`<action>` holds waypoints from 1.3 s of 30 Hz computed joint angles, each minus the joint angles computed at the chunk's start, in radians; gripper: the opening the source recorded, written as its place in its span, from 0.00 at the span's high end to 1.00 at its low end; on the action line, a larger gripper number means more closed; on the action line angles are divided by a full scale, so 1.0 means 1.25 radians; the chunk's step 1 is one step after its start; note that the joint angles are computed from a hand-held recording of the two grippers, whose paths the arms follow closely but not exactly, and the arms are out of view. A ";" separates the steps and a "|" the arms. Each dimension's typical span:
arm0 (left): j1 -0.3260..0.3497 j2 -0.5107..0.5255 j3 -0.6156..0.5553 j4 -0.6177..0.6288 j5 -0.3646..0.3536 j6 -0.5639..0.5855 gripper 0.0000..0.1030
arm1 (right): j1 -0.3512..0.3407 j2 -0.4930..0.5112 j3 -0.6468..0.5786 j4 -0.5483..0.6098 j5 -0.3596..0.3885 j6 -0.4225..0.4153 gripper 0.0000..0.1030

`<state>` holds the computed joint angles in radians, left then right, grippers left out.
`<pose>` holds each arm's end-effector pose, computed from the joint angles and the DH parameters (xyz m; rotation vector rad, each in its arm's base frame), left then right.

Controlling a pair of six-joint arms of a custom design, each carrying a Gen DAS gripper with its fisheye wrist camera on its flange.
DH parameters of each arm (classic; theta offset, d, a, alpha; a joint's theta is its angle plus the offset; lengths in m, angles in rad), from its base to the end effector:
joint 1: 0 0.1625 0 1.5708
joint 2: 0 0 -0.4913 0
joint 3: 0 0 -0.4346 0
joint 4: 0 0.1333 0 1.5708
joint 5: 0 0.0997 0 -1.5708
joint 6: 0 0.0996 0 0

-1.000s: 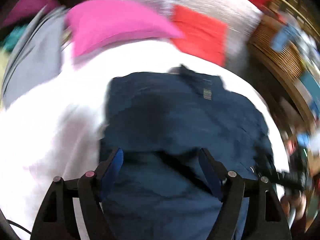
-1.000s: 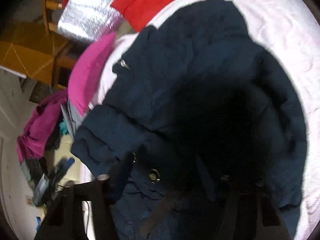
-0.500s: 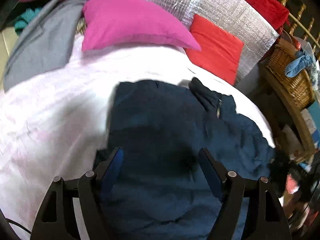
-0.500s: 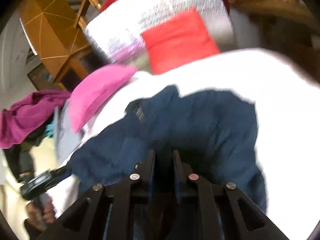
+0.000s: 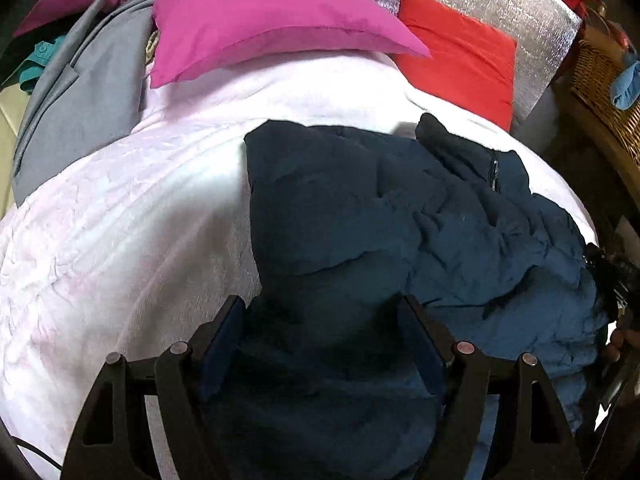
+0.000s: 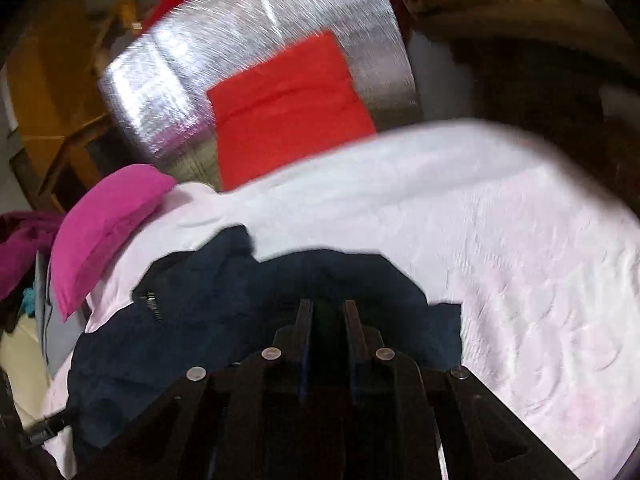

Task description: Fold large clothes

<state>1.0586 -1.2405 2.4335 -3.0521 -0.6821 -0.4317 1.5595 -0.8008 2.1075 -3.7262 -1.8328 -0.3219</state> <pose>-0.0287 -0.4807 0.1914 -0.0677 2.3532 -0.8120 0.1008 -0.5947 0.1069 0.2441 -2.5388 1.0787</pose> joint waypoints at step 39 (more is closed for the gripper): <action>0.009 -0.005 -0.015 0.068 0.003 -0.019 0.23 | -0.034 -0.086 0.118 0.087 0.024 0.076 0.65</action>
